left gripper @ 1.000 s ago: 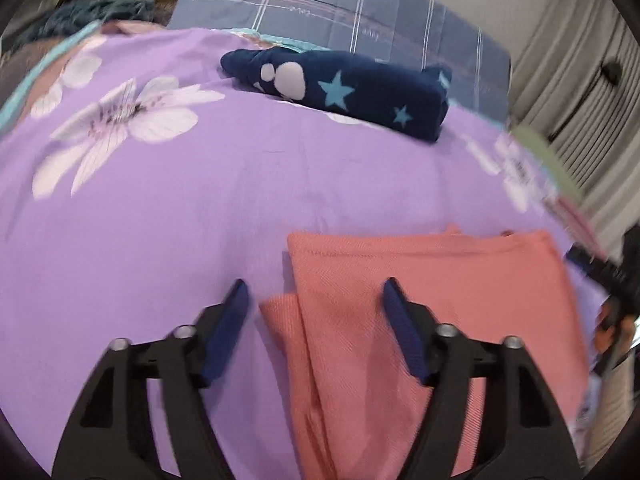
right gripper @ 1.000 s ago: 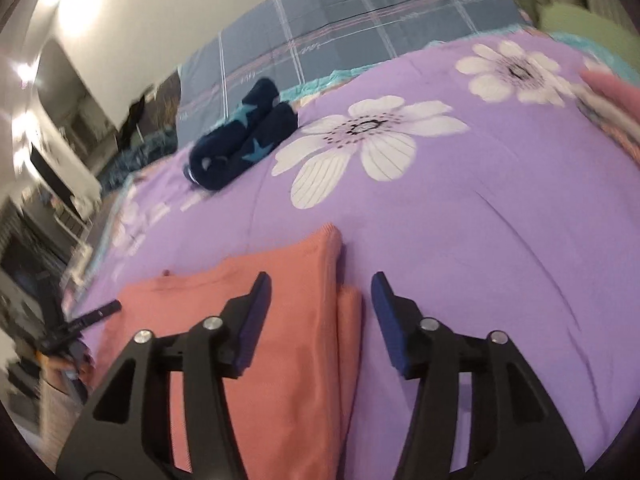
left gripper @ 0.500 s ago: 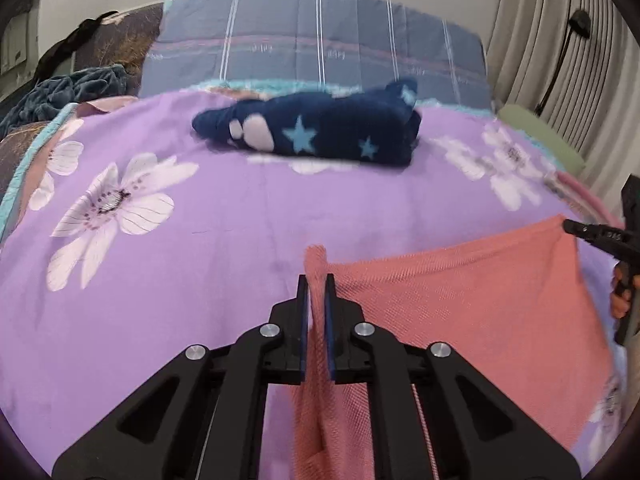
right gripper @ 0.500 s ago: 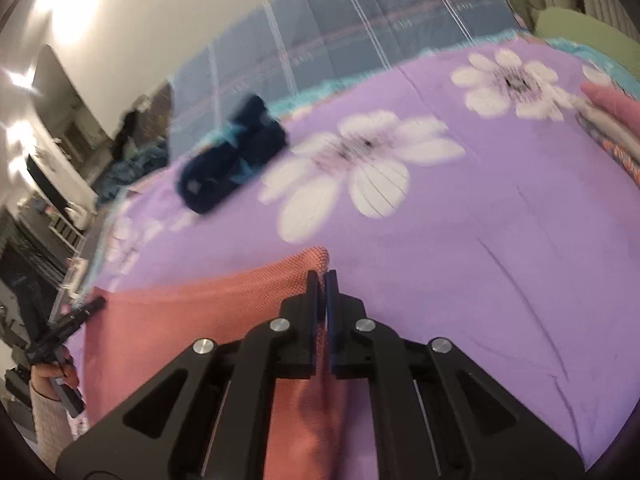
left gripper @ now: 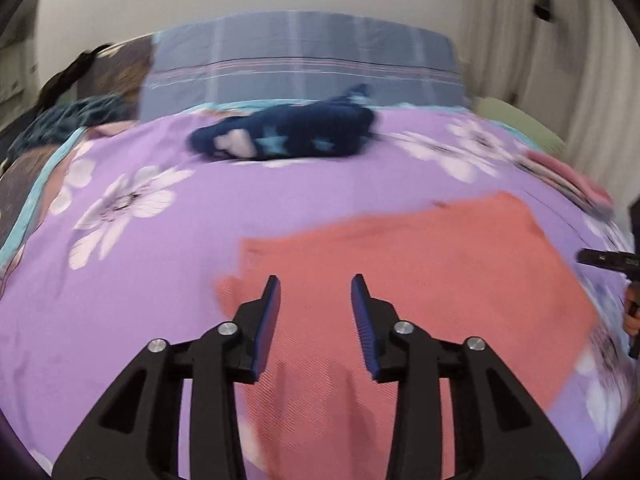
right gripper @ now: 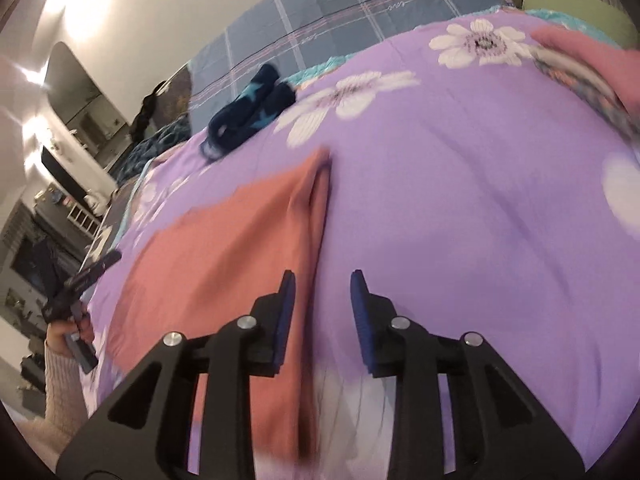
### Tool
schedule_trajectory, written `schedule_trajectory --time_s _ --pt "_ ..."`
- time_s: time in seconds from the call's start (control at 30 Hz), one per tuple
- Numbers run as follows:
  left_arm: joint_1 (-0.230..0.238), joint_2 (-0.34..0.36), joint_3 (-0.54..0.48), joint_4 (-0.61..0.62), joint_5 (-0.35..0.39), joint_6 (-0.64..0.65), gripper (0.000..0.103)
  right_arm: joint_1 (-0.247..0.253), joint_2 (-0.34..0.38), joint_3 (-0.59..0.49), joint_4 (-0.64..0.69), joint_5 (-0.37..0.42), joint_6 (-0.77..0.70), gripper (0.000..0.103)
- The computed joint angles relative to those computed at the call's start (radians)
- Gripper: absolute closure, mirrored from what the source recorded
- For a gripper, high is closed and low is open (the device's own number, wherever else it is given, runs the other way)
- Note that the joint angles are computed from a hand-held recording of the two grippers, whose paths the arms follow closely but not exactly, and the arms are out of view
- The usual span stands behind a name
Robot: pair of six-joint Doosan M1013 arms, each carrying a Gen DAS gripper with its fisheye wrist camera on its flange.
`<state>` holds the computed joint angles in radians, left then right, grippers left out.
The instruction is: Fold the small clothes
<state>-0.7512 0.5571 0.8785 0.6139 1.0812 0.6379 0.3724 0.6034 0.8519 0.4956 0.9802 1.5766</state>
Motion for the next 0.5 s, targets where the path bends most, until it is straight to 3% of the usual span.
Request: schedule_trajectory --time_s 0.03,0.1,0.23,0.3,0.4,0.5 --pt "-0.019 -0.002 0.006 -0.007 -0.004 0.009 0.055 0.000 -0.030 0.052 0.021 -0.010 -0.024 0.073" --pt "-0.040 0.002 0.011 -0.025 0.002 0.021 0.054 0.002 -0.065 0.114 0.049 -0.025 -0.059 0.073" --pt "-0.059 0.020 0.020 -0.067 0.084 0.003 0.050 0.007 -0.087 0.162 0.094 -0.018 -0.111 0.075" --pt "-0.066 0.022 0.032 -0.050 0.105 -0.017 0.048 0.009 -0.075 0.149 0.094 0.017 -0.098 0.099" --pt "-0.073 0.025 0.029 -0.019 0.136 -0.033 0.037 0.005 -0.108 0.190 0.120 -0.036 -0.147 0.101" --pt "-0.075 0.037 0.012 -0.011 0.180 -0.021 0.034 -0.003 -0.149 0.244 0.158 -0.076 -0.223 0.101"
